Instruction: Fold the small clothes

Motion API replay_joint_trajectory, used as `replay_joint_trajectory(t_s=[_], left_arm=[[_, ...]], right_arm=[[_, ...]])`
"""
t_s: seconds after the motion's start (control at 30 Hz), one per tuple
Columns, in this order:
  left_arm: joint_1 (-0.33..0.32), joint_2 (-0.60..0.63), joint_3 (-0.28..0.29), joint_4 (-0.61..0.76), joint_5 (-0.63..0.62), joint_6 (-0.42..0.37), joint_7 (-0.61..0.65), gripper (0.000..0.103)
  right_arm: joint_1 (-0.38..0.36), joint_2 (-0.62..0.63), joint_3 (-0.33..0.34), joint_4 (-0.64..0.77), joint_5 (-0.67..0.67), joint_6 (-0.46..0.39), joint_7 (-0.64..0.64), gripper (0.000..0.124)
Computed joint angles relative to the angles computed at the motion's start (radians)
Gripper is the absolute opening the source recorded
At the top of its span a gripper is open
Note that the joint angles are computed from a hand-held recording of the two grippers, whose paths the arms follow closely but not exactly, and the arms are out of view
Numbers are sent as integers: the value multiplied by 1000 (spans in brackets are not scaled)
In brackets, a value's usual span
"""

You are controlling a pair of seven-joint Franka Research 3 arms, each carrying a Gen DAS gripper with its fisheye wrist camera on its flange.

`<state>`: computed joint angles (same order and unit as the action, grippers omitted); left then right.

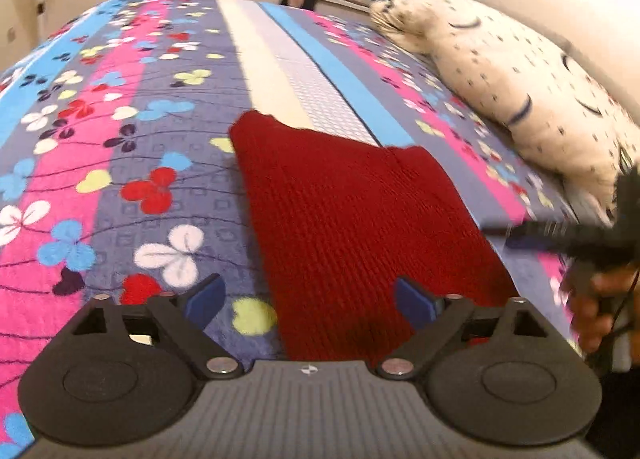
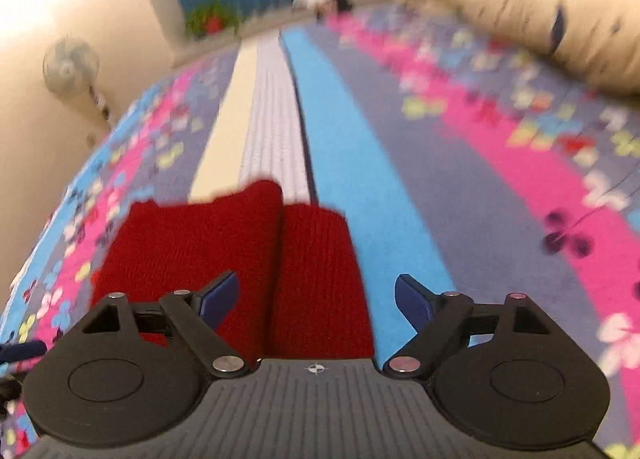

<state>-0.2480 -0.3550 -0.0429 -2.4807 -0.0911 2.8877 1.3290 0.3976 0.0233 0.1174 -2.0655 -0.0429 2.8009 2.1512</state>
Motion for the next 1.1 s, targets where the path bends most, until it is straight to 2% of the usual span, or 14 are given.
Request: replay_joint_trajectory(t_s=[0.07,0.1,0.17,0.23,0.3,0.33,0.4,0.53,0.6,0.7,0.77,0.83,0.93,1.1], left_arm=[[-8,28,21,15,-33,3,1,95],[-24,43,41,21,-69,6,15,95],[-65,82,90,38,-179,10,68,95],[-118,122,145,59,-338,21,168,95],[-216,167,239,98,-617,10,362,96],[-252,191,281,124,-771,-18,474,96],[-268,229,318,168,-996,-84,631,96],[-225,303,321,240,-1230,-225,776,95],[-206,336,294,268,-1271,-238,806,95],[-191,359,237,286,-1276,-166,805,94],[-175,360,206,287,-1267,-128,804,85],[-152,344,181,280,-1241,-117,818,71],[-117,306,140,263,-1118,-94,793,66],[-32,222,84,214,-966,-25,779,65]], right_arm=[[-12,47,4,43,168,-86,-119,81],[-17,60,5,55,232,-101,-142,82],[-19,77,11,66,313,-78,-192,82],[-13,88,6,74,314,-85,-202,84],[-17,101,9,86,368,-92,-221,84],[-21,102,13,87,404,-92,-246,84],[-24,103,18,88,450,-89,-292,80],[-49,105,39,83,643,-83,-455,68],[-44,116,39,94,677,-74,-480,60],[-38,110,38,87,701,-57,-512,48],[-32,106,35,81,705,-41,-509,42],[-22,105,30,78,678,-22,-487,39],[6,103,21,75,559,20,-455,34],[19,150,61,130,627,76,-479,29]])
